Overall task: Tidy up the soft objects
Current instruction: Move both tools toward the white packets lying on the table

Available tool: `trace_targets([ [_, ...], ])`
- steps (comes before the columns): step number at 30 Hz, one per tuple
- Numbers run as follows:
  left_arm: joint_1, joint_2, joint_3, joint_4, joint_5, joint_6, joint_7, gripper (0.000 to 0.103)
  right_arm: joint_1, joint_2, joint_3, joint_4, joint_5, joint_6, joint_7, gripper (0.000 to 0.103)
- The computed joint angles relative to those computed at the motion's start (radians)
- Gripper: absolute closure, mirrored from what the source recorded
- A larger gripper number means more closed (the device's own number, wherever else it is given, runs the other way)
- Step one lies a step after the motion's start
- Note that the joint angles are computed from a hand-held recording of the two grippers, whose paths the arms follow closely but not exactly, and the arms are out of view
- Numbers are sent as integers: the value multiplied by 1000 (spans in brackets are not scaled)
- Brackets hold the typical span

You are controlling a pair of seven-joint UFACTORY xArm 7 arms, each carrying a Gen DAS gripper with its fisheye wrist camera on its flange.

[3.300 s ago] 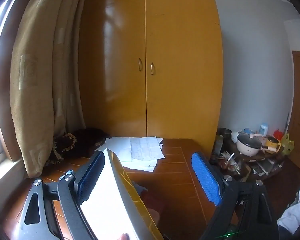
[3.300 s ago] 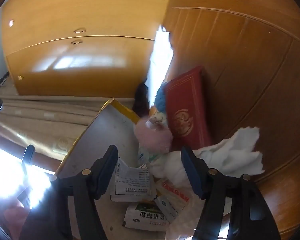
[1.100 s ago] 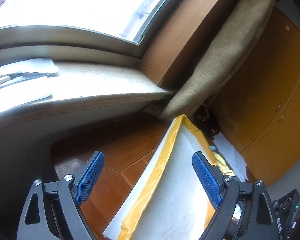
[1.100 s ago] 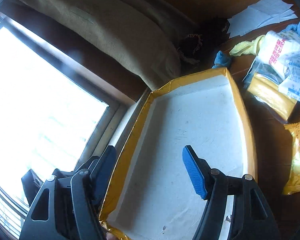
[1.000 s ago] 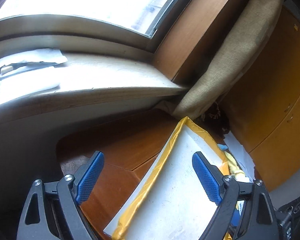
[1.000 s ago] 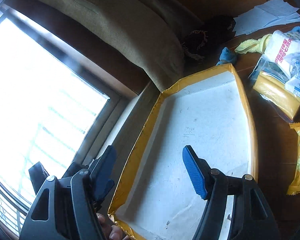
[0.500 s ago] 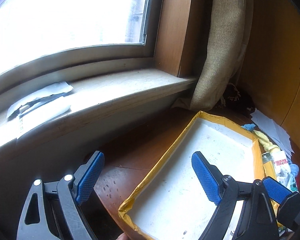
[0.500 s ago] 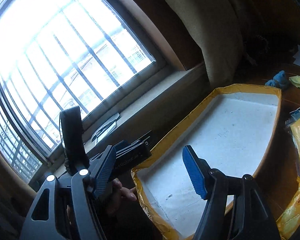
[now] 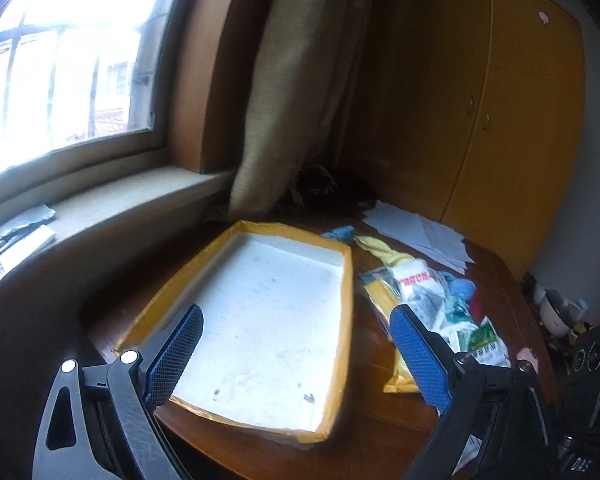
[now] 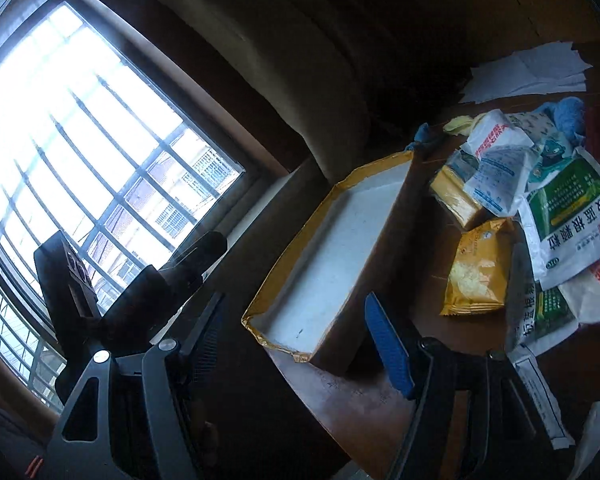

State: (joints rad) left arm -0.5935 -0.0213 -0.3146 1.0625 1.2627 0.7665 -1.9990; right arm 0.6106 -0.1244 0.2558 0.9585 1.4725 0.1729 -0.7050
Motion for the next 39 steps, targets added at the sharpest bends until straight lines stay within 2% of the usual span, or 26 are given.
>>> trace_targets([
  [1,6,26,9,13,-35,-86,54,7,-1,-30,3,-41,-17,-10,19,34],
  [4,-1,78,23,35,-101,-202,115,7,1,-122,28,-176,-179,-84,189,34],
  [6,-16,107,32,60,-146,-217,176,7,-38,-188,56,-257,-320,-83,351,34],
  [8,-37,133,37,86,-212,-200,252,7,-122,-260,130,-331,-483,-79,518,34],
  [11,-59,163,52,106,-302,-215,359,7,-288,-379,256,-405,-703,-11,730,34],
  [16,-94,233,75,158,-424,-262,504,7,-411,-540,322,-474,-865,92,916,34],
  [20,-119,277,88,192,-518,-291,636,7,-554,-675,413,-480,-1031,243,1091,34],
  [24,-151,304,111,215,-578,-304,718,7,-612,-701,435,-485,-1120,339,1206,34],
  [28,-171,319,133,229,-628,-306,769,7,-625,-647,454,-483,-1176,326,1277,34],
  [35,-179,335,149,236,-680,-333,797,7,-692,-583,541,-428,-1341,327,1398,35],
  [39,-186,352,153,253,-712,-345,838,7,-695,-557,555,-412,-1414,319,1444,43],
])
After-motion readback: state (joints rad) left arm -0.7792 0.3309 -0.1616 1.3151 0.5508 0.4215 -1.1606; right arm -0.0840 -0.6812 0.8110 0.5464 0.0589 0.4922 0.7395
